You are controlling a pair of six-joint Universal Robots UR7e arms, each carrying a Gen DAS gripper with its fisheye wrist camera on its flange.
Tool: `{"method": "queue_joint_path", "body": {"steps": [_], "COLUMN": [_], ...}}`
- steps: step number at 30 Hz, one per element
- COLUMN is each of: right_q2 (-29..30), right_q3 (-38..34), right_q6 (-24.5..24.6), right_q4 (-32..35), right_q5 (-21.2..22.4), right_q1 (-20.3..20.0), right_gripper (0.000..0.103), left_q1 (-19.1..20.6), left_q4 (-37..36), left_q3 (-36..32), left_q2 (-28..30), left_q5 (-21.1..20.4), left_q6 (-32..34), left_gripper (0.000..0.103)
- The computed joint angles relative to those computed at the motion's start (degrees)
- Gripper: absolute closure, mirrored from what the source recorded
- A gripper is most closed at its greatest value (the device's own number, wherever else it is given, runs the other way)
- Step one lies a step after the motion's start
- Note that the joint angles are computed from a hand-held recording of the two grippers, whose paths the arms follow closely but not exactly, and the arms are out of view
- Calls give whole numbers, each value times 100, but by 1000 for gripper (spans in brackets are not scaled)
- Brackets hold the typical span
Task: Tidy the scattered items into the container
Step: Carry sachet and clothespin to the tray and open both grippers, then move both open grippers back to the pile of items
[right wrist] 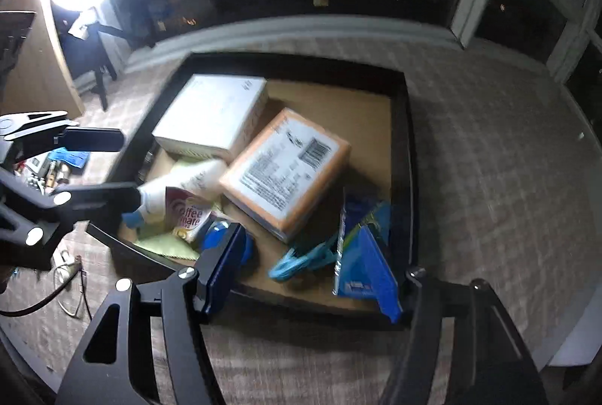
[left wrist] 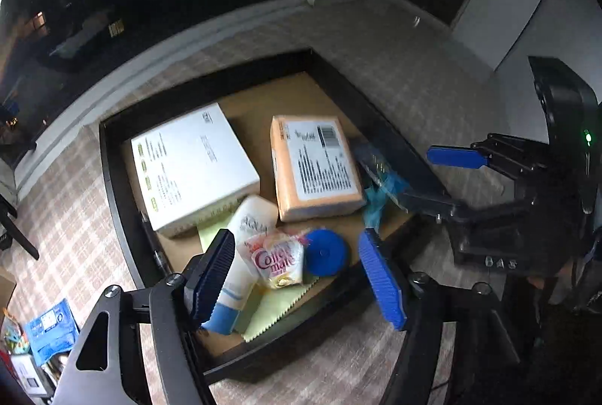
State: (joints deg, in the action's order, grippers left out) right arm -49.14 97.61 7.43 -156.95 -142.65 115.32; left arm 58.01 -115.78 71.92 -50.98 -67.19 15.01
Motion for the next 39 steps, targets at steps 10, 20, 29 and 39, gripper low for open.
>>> {"method": "queue_joint_path", "body": {"steps": [10,20,29,39], "right_q2": [337,911,1408,2338], "right_q3": [-423,-1228,-1877,-2646], "right_q6": [-451,-1360,-1797,-1854], "right_q4": [91,423,1248,2059], "right_q5": [326,976,1632,2505], "right_q1": [147,469,793,852], "right_gripper": [41,41,41,53], "left_q1": [213,405,457,1016], "left_q4": [21,172,497,677], "left_q3": [51,223,891,2192], "left_q2": [-331,-1244,-2501,-3495], "left_q5": [363,993,1850,1901], "left_q6": [-269,-520,-883,-2249], "left_gripper": [51,52,52,59]}}
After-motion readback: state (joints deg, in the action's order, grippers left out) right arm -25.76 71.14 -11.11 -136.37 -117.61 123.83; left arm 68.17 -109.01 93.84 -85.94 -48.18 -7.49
